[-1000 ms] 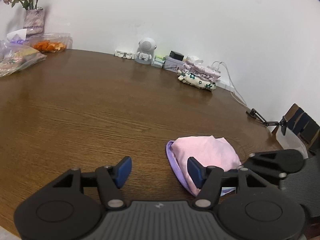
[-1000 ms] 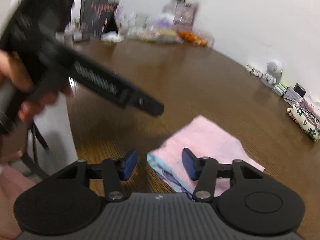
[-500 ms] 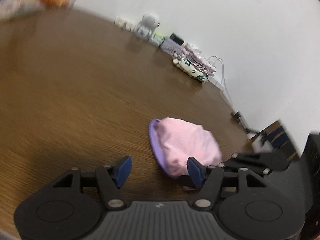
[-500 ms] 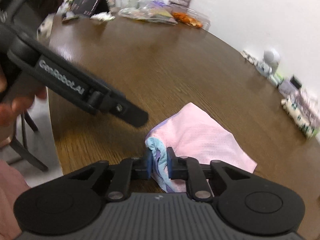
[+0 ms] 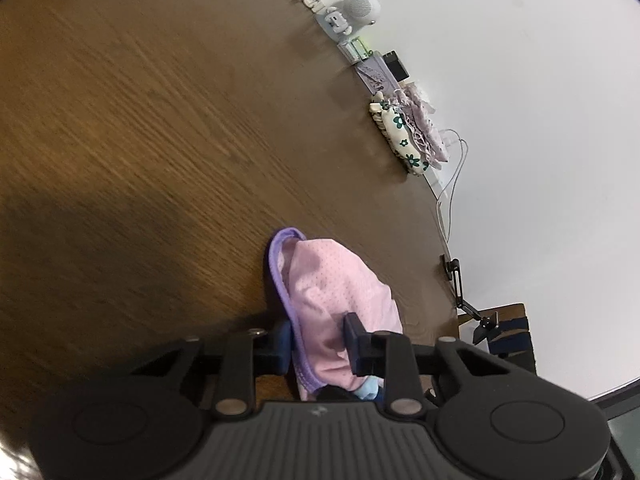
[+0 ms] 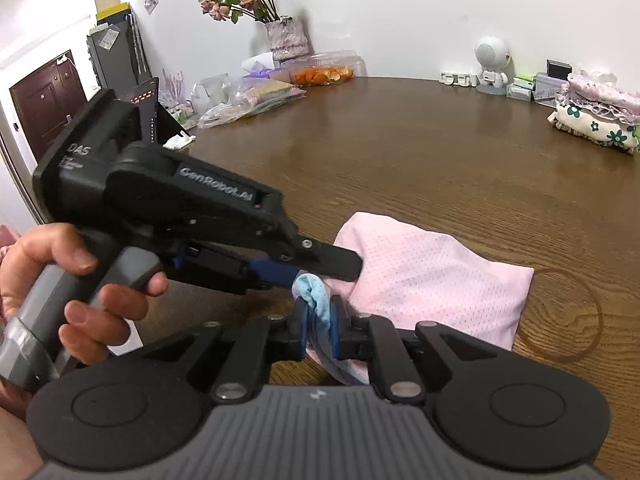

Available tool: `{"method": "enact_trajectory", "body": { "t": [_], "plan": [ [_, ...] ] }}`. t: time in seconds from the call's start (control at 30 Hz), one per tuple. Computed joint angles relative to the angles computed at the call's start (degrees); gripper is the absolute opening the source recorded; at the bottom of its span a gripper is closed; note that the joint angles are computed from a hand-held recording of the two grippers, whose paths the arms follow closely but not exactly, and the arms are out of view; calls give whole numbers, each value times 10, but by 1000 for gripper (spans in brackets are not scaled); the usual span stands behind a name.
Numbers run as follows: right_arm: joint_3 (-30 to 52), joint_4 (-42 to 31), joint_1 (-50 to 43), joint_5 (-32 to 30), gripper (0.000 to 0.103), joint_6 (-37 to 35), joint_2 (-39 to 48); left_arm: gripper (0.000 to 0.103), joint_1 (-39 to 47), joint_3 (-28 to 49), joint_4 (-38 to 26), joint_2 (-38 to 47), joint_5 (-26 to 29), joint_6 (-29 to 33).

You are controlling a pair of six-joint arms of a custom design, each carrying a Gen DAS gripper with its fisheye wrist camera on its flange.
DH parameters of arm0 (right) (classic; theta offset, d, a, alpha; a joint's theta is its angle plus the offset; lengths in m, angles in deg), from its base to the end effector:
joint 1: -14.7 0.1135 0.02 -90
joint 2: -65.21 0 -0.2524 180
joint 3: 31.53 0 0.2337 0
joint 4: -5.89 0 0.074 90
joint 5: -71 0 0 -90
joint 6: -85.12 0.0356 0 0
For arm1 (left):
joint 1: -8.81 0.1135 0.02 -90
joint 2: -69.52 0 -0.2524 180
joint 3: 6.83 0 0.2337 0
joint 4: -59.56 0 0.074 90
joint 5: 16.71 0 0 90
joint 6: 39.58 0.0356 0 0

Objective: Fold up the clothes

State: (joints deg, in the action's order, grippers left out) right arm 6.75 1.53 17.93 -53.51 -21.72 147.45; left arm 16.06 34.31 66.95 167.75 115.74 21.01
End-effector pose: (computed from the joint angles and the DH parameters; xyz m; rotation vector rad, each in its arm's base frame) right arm 0.2214 0.0327 0.1242 -0.6656 2.2075 0.6029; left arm 0.2490 0.0075 0.0906 -0.4270 2.3688 -1.0762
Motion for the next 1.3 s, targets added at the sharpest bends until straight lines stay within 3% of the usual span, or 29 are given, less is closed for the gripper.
{"method": "enact_trajectory", "body": {
  "t": [0.07, 0.17, 0.23, 0.43, 0.63, 0.9, 1.0, 1.07, 1.13, 1.2, 1.3],
  "plan": [
    [10, -22, -16, -19, 12, -16, 0, 24, -12, -6, 8, -6, -13, 1],
    [29, -84, -62, -71, 26, -45, -12, 24, -22, -9, 14, -11, -24, 6],
    [39, -123, -112, -101, 56, -64, -31, 24, -24, -9, 11, -12, -25, 14],
    [95, -175, -214, -76, 62, -68, 13, 26, -26, -5, 3, -17, -22, 42],
    [115, -170, -211, -80, 79, -44, 73, 43, -17, -13, 32, -7, 6, 51],
    [124, -155, -221, -112, 78, -2, 116, 41, -25, -5, 40, 1, 1, 53],
    [123, -149, -225, -123, 67, 11, 123, 37, -27, -4, 44, 4, -1, 58],
    [116, -140, -224, -123, 64, 17, 121, 32, -28, -3, 47, 8, -3, 63],
    [114, -137, -222, -125, 46, 22, 125, 30, -31, -2, 45, 9, -9, 73],
    [115, -133, -221, -133, 35, 30, 136, 27, -32, -4, 48, 10, -12, 81],
    [115, -123, -220, -135, 28, 47, 144, 23, -33, -4, 42, 5, -15, 95]
  ]
}}
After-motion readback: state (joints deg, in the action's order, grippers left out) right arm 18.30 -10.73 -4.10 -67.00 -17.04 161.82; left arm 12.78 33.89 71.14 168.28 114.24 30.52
